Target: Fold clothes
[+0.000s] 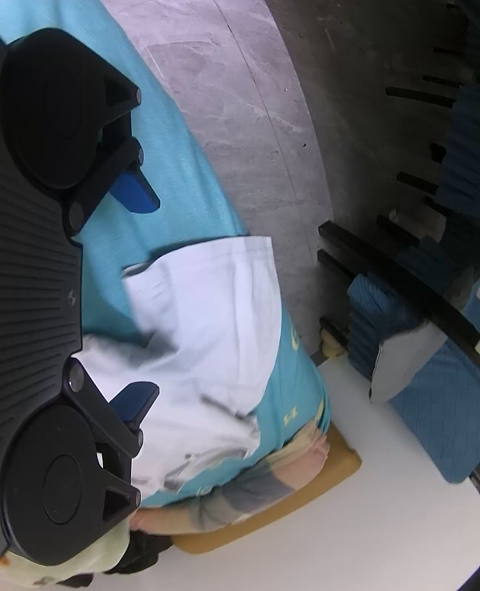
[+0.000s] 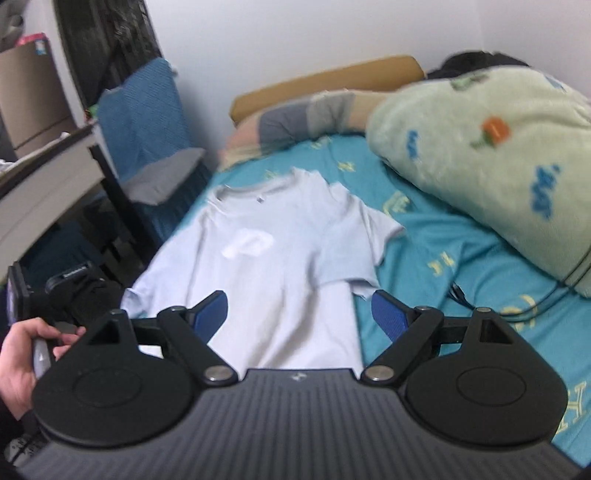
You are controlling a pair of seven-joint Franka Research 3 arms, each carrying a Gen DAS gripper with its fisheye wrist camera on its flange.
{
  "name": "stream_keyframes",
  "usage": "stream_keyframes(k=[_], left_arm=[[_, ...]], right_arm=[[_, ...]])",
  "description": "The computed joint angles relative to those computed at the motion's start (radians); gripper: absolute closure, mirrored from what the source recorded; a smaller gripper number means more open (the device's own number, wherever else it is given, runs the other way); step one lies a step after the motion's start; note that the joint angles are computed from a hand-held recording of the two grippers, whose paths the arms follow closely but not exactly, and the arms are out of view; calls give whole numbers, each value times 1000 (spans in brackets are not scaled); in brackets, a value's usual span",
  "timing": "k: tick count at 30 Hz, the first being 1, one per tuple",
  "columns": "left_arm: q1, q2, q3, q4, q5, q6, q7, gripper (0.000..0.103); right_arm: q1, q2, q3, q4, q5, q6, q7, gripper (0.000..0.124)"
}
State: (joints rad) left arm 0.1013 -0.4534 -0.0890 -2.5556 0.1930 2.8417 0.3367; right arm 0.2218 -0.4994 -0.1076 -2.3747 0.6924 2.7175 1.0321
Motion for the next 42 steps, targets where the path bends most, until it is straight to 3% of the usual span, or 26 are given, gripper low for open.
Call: stream_keyframes(k=[4, 6, 8, 11, 14, 15, 17, 21, 25, 28, 30, 32, 35, 39, 42], left_arm=[[145, 118, -88, 62, 170, 61, -108, 15], [158, 162, -67, 73, 207, 129, -122, 29], [135, 217, -21, 91, 178, 188, -101, 30], [181, 305, -46, 162, 253, 183, -161, 34], [162, 369, -20, 231, 309, 137, -167, 54], [150, 384, -7, 254, 310, 121, -152, 71], [136, 408, -6, 334, 436, 0, -187, 100], [77, 472, 22, 495, 521, -106, -43, 102], [25, 556, 47, 708, 648, -244, -8, 102], [-60, 652, 101, 879, 941, -395, -70, 102], [-88, 709, 111, 935, 1011, -488, -22, 101], [-67, 707, 91, 913, 890, -481, -25, 99], [-45, 681, 74, 853, 698, -446, 21, 84], [-26, 510, 39, 654, 474, -364, 160, 56], [-38, 302, 24, 474, 235, -408, 352, 56]], right_arm=[[22, 63, -13, 23, 38, 47, -36, 38], [17, 97, -8, 36, 41, 76, -40, 38], [10, 134, -3, 53, 41, 100, -36, 38], [2, 190, 6, 88, 41, 115, -29, 38], [-9, 242, 19, 121, 35, 132, -20, 38], [-11, 254, 25, 126, 32, 145, -22, 38], [-8, 266, 38, 125, 27, 187, -38, 38], [47, 293, 46, 104, 65, 369, -161, 38], [86, 317, 30, 120, 73, 403, -185, 38], [63, 335, 49, 131, 39, 398, -137, 38], [34, 344, 72, 129, -5, 400, -75, 38], [2, 350, 100, 121, -70, 408, -5, 38], [35, 350, 71, 121, -49, 397, -18, 38], [45, 341, 59, 115, -41, 389, -36, 38], [80, 323, 26, 118, 24, 384, -90, 38]])
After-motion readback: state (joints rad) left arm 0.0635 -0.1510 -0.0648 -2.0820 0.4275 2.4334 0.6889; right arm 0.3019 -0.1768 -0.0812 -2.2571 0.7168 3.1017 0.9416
